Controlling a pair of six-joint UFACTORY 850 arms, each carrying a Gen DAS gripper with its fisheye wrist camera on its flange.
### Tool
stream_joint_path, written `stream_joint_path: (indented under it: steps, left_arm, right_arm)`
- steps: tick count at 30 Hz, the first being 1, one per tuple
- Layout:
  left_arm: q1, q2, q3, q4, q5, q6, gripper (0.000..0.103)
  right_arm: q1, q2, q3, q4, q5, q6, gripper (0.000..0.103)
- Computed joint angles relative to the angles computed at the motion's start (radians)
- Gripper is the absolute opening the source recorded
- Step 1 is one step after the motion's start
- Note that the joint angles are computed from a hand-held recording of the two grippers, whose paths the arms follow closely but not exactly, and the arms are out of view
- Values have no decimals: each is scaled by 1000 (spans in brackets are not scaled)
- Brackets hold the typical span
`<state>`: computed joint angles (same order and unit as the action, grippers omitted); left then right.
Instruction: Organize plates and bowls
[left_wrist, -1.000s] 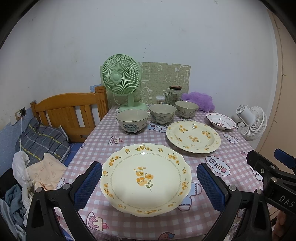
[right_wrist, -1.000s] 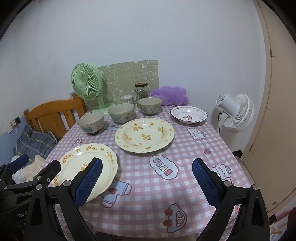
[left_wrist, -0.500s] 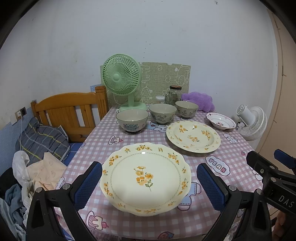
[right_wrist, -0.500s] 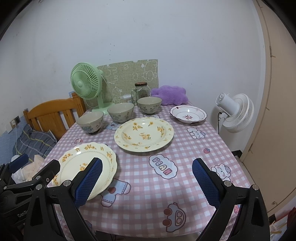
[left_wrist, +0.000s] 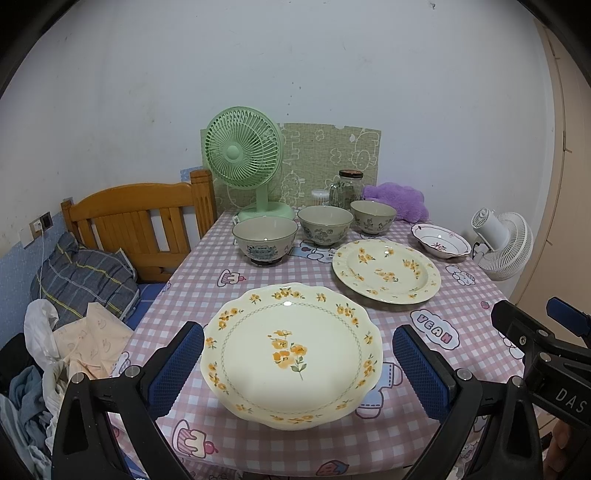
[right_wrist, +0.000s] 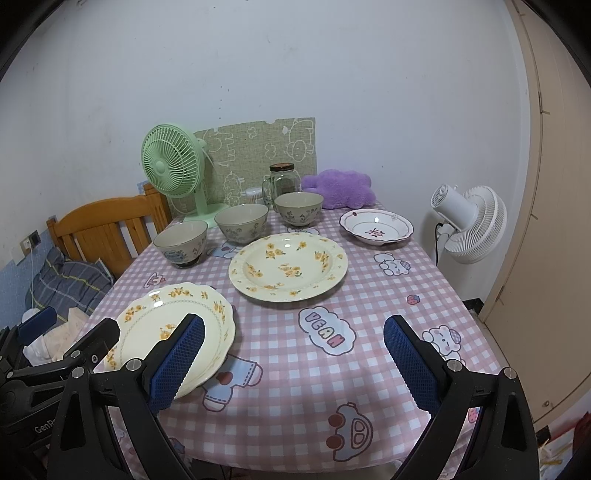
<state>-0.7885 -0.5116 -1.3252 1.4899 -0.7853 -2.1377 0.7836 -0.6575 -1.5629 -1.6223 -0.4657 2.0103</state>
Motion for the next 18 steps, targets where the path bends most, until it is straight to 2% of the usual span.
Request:
stream_joint_path:
  steps: [8, 18]
  left_arm:
    - [19, 5, 11, -2, 43, 1, 102]
    - [69, -7, -14, -5, 73, 59, 101]
  right_arm:
    - [-2, -19, -21, 57, 7, -45, 99]
    - [0, -113, -189, 274, -11, -263, 99]
